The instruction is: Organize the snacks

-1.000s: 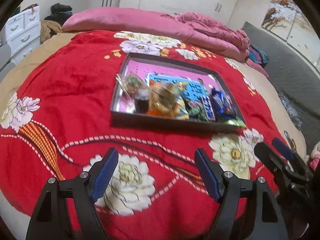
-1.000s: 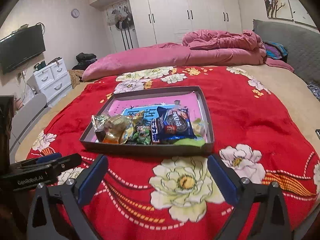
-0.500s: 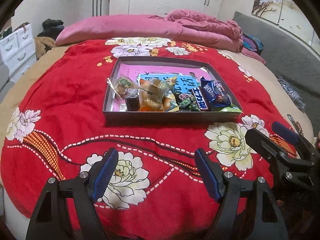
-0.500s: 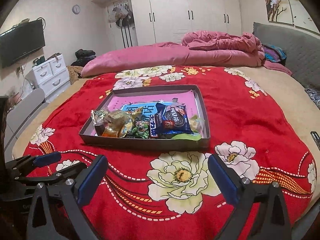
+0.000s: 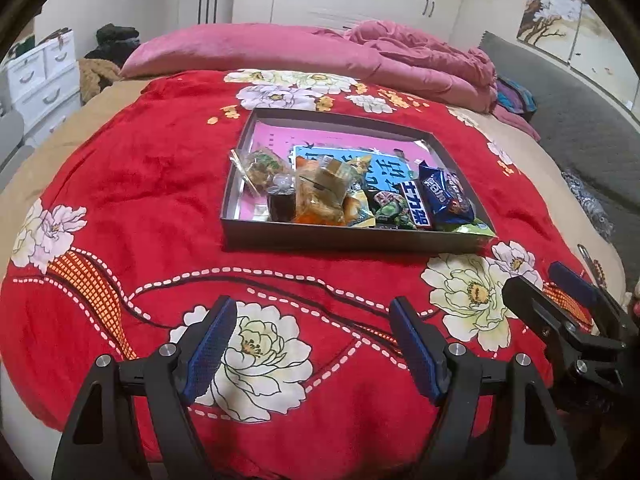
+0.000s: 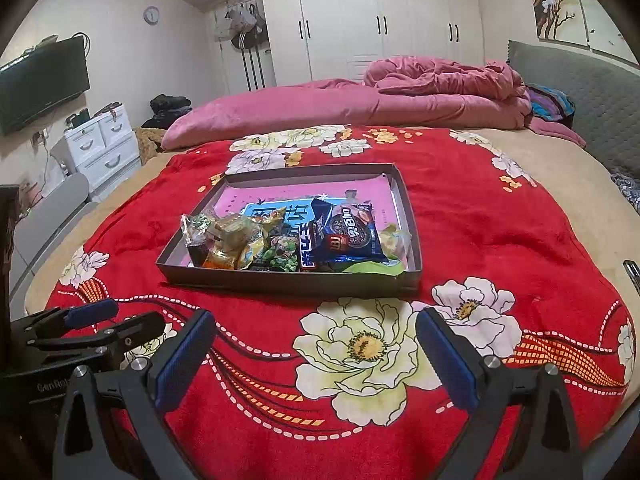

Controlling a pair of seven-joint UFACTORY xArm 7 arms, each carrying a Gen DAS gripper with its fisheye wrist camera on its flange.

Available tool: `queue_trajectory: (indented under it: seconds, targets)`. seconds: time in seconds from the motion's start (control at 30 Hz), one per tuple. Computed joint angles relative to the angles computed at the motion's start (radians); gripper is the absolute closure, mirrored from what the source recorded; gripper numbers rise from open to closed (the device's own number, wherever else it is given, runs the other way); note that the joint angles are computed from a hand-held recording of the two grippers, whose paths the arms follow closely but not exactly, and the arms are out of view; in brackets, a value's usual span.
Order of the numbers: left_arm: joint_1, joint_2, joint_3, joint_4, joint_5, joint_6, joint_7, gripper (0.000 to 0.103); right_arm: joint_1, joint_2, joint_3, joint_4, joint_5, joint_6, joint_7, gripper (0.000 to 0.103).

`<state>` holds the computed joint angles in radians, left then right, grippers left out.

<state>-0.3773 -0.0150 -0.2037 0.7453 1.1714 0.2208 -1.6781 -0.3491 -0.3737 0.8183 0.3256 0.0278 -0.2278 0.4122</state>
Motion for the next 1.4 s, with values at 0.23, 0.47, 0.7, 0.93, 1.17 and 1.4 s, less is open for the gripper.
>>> queue_trajectory:
  seconds: [0.23,0.47,0.7,0.93,1.17,1.4]
  targets:
    - [0.000,0.001,0.001,0.000,0.001,0.000,0.001,0.024,-0.015,0.004,0.019,0.006,-0.002,0.003,-0.002,0.002]
    - [0.000,-0.001,-0.002,0.001,0.007,0.002,-0.002,0.024,-0.027,0.005,0.032,0.006,-0.001,0.001,0.005,0.002]
    - [-0.008,-0.001,-0.006,0.008,0.007,0.031,0.004,0.024,-0.020,0.002,0.022,0.005,-0.006,0.006,0.010,0.002]
    - [-0.013,0.003,-0.005,0.012,0.002,0.037,0.012,0.024,-0.006,0.000,0.004,0.002,-0.012,0.010,0.016,0.002]
    - [-0.015,0.002,-0.004,0.011,-0.008,0.038,0.020,0.024,-0.004,-0.002,0.000,0.002,-0.016,0.010,0.018,0.002]
    - [-0.014,0.002,-0.004,0.011,-0.008,0.037,0.022,0.024,-0.015,0.001,0.010,0.002,-0.015,0.008,0.020,0.002]
